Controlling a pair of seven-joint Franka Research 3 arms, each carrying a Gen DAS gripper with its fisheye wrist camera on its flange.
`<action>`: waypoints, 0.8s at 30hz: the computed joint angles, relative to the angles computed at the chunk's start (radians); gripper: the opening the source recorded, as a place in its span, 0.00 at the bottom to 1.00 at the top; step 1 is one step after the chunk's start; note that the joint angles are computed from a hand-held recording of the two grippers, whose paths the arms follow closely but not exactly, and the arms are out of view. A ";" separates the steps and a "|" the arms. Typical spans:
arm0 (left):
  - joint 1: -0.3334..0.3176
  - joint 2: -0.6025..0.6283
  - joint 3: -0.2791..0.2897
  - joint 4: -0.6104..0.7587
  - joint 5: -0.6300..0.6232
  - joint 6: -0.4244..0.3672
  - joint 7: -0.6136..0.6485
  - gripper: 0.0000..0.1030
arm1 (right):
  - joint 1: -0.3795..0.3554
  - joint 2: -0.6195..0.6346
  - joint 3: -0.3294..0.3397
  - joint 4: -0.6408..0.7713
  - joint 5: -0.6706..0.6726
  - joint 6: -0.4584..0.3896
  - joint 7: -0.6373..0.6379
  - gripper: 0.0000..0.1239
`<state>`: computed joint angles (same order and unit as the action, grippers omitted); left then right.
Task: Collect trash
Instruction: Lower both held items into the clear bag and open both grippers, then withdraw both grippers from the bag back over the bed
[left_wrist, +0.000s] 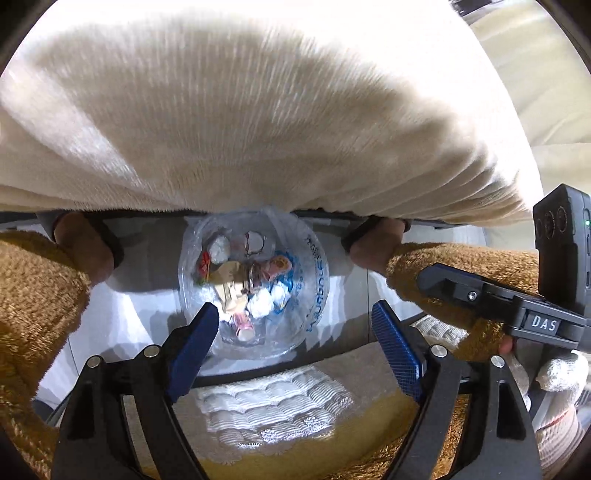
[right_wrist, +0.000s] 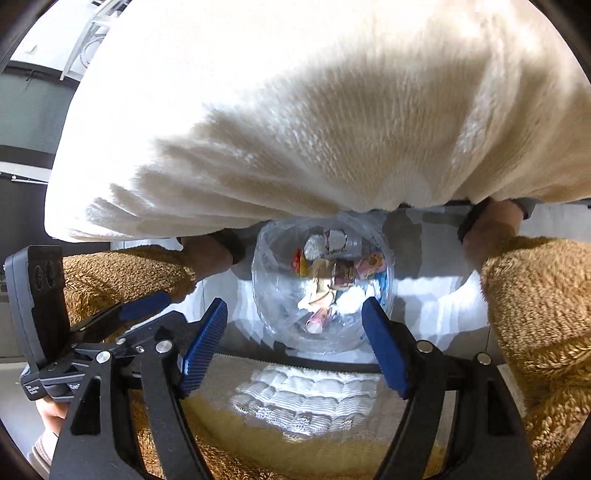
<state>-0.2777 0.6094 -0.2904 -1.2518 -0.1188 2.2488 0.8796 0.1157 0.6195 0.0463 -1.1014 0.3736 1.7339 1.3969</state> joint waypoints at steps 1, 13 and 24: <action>-0.001 -0.014 0.002 -0.018 0.005 0.021 0.003 0.81 | -0.001 -0.018 0.001 -0.024 0.005 0.020 -0.009 0.60; -0.020 -0.196 0.033 -0.223 0.130 0.298 -0.011 0.81 | 0.006 -0.281 -0.001 -0.361 0.063 0.392 -0.180 0.60; -0.047 -0.283 0.088 -0.248 0.345 0.403 -0.080 0.81 | 0.015 -0.398 -0.003 -0.467 0.109 0.626 -0.329 0.60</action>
<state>-0.3252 0.3267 -0.2023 -1.5002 0.2264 2.6514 0.8000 0.1306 0.2215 0.0430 -1.5687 0.4826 2.3603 1.0682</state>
